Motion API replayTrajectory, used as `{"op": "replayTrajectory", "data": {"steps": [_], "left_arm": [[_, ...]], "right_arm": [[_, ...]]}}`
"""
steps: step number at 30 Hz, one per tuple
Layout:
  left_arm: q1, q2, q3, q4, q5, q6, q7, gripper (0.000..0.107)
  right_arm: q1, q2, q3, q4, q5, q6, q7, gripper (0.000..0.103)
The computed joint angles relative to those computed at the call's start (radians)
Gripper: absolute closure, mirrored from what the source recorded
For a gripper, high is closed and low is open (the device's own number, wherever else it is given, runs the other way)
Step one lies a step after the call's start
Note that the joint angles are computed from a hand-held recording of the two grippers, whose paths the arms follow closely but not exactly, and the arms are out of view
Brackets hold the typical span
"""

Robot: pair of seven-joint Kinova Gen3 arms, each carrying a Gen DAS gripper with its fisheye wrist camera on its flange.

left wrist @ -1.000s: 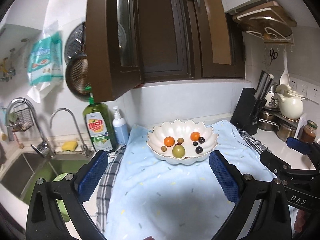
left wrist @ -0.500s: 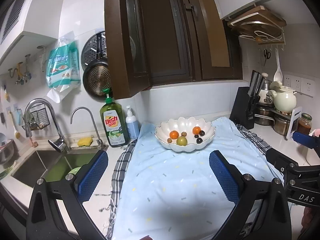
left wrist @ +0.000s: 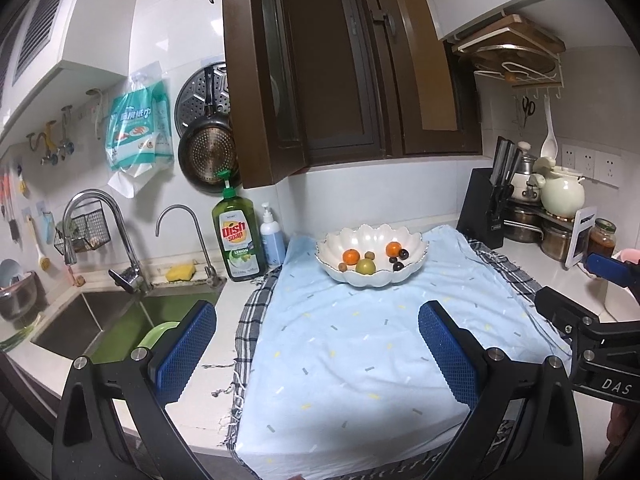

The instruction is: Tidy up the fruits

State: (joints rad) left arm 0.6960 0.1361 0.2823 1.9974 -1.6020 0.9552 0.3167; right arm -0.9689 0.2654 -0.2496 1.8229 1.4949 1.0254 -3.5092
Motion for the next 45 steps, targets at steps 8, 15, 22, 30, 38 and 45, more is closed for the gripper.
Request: {"op": "replayTrajectory", "data": {"steps": [8, 15, 22, 30, 38, 45], "left_arm": [[0.014, -0.014, 0.014, 0.017, -0.004, 0.024, 0.012, 0.004], [0.023, -0.015, 0.022, 0.018, -0.004, 0.042, 0.016, 0.004], [0.035, -0.018, 0.029, 0.019, -0.005, 0.065, 0.013, 0.004], [0.034, -0.025, 0.031, 0.022, -0.012, 0.06, 0.018, 0.004], [0.038, -0.029, 0.038, 0.026, -0.024, 0.077, 0.03, 0.004], [0.041, -0.027, 0.04, 0.025, -0.025, 0.08, 0.032, 0.004]], "right_arm": [[-0.011, -0.016, -0.013, 0.026, 0.016, 0.019, -0.023, 0.01], [-0.003, -0.03, -0.024, 0.039, 0.026, 0.01, -0.03, 0.01], [-0.001, -0.035, -0.03, 0.045, 0.036, 0.014, -0.035, 0.01], [-0.003, -0.038, -0.034, 0.045, 0.039, 0.022, -0.036, 0.01], [-0.002, -0.042, -0.038, 0.047, 0.037, 0.022, -0.034, 0.01], [0.0, -0.043, -0.039, 0.048, 0.039, 0.021, -0.034, 0.01]]}}
